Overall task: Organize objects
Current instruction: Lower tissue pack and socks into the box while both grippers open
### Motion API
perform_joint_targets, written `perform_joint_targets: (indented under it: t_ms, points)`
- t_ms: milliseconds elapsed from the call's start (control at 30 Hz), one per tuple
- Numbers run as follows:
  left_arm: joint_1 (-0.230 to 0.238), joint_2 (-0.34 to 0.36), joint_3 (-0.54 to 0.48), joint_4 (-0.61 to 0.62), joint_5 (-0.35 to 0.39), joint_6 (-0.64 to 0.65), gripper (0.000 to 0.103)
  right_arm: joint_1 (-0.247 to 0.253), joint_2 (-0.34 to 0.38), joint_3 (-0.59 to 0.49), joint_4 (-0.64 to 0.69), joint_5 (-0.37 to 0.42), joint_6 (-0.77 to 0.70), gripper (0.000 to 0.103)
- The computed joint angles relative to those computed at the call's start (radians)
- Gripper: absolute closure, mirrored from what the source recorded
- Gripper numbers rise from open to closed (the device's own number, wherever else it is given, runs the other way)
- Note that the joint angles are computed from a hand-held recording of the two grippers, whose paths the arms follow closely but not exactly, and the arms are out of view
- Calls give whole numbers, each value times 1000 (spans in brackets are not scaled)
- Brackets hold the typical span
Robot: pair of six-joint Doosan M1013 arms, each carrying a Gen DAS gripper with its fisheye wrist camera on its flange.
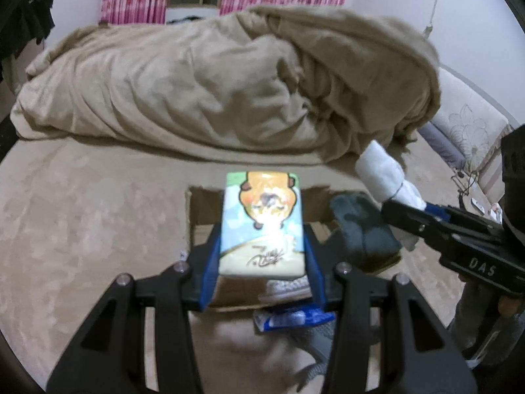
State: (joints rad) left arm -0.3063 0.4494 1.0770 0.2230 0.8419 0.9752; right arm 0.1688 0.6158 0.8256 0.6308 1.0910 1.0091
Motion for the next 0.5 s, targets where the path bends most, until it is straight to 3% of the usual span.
perform_joint_targets:
  t_ms: [300, 500]
  points:
    - [18, 69, -34, -46, 62, 19, 56, 24, 69, -33, -94, 47, 68, 63]
    - [16, 85, -56, -35, 87, 30, 53, 39, 70, -7, -143, 16, 75, 62]
